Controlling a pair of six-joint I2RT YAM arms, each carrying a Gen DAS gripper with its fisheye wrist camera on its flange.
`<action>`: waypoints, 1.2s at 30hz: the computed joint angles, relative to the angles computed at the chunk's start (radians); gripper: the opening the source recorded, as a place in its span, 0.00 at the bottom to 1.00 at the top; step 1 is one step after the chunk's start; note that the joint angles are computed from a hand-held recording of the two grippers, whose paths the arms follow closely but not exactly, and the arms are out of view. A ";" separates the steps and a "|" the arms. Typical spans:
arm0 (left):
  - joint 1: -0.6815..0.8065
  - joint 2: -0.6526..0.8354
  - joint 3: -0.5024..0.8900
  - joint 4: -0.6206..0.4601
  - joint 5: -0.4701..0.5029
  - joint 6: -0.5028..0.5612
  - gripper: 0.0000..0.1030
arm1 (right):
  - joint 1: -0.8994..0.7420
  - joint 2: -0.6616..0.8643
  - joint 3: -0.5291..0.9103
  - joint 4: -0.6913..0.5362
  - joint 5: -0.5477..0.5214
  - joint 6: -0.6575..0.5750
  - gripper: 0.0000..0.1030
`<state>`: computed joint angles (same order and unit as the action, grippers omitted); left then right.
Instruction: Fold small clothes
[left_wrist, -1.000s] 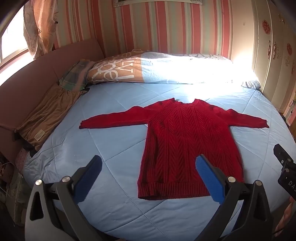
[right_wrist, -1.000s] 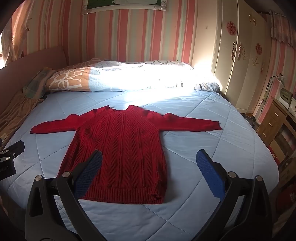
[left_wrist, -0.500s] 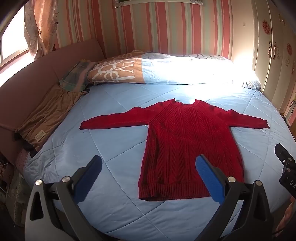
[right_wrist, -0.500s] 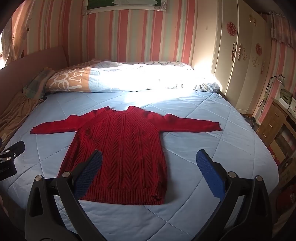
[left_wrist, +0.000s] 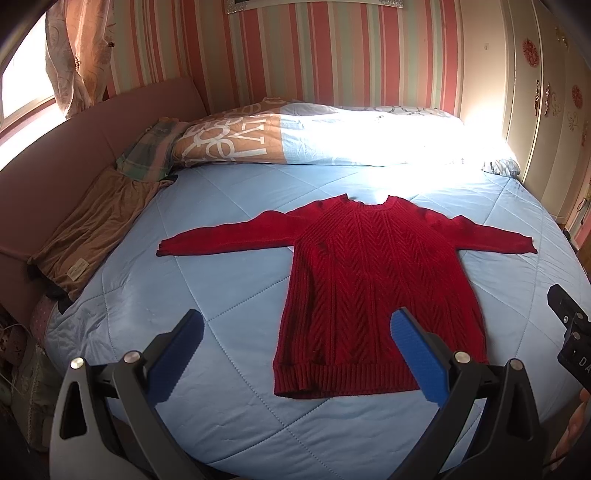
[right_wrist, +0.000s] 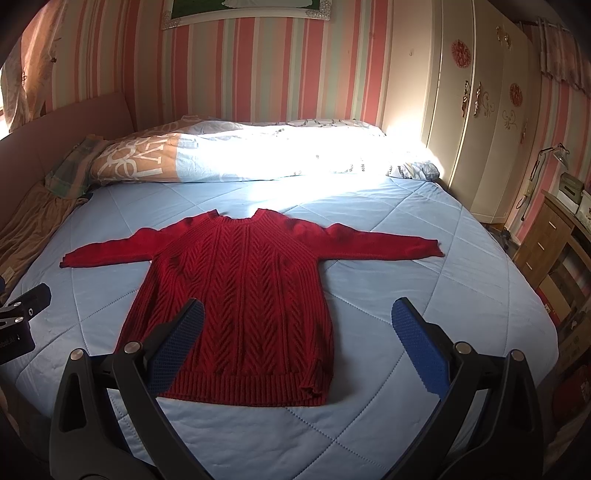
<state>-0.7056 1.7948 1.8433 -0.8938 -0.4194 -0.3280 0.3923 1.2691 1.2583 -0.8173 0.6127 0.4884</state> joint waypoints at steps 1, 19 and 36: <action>-0.001 0.000 -0.001 0.000 -0.001 0.000 0.99 | 0.000 0.000 -0.001 0.001 0.000 0.000 0.97; -0.005 -0.013 -0.030 0.016 0.001 -0.005 0.99 | -0.005 0.000 -0.006 0.006 -0.003 -0.001 0.97; -0.003 -0.025 -0.062 0.038 0.016 -0.001 0.99 | -0.002 -0.002 -0.011 0.005 0.002 -0.007 0.97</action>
<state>-0.7086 1.7694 1.7810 -0.8554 -0.4037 -0.3294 0.3899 1.2672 1.2478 -0.8119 0.6149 0.4819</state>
